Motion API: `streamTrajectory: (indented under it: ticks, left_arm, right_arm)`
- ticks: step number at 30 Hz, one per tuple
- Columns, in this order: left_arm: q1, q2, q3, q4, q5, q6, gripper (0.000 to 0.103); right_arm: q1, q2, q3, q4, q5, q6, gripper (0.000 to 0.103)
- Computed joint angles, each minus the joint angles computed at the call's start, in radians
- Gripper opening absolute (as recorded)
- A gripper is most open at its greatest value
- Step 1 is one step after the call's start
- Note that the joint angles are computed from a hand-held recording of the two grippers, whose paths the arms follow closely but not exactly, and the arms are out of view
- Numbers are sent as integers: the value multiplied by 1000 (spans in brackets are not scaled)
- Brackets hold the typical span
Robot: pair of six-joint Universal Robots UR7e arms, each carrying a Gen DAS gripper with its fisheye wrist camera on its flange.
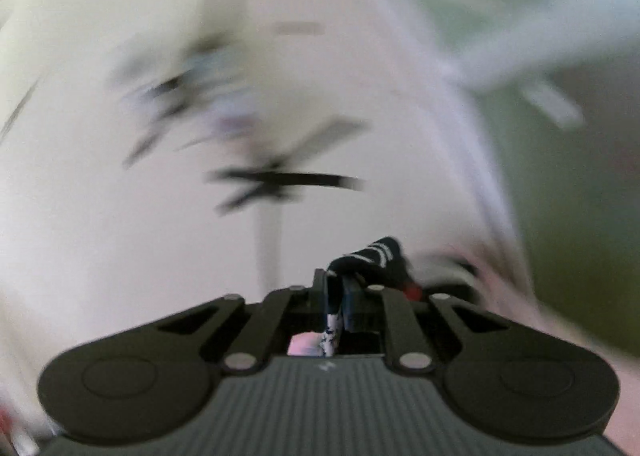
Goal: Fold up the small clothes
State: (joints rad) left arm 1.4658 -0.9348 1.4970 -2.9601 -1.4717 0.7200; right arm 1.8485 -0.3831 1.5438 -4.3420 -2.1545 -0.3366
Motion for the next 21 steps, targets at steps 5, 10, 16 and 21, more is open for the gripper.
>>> streamTrajectory:
  ticks: [5,10,16,21]
  left_arm:
    - [25,-10,-23,-6,-87,-83,63]
    - [33,-2,-59,30,-77,-142,63]
    - [38,-3,-76,80,-94,-145,63]
    - [36,2,-86,109,-97,-148,63]
  right_arm:
    - [96,202,-392,443,81,-365,6]
    - [94,486,-883,900,160,-397,4]
    - [56,543,-987,1192,159,-261,16]
    - [21,323,-588,755,110,-79,34]
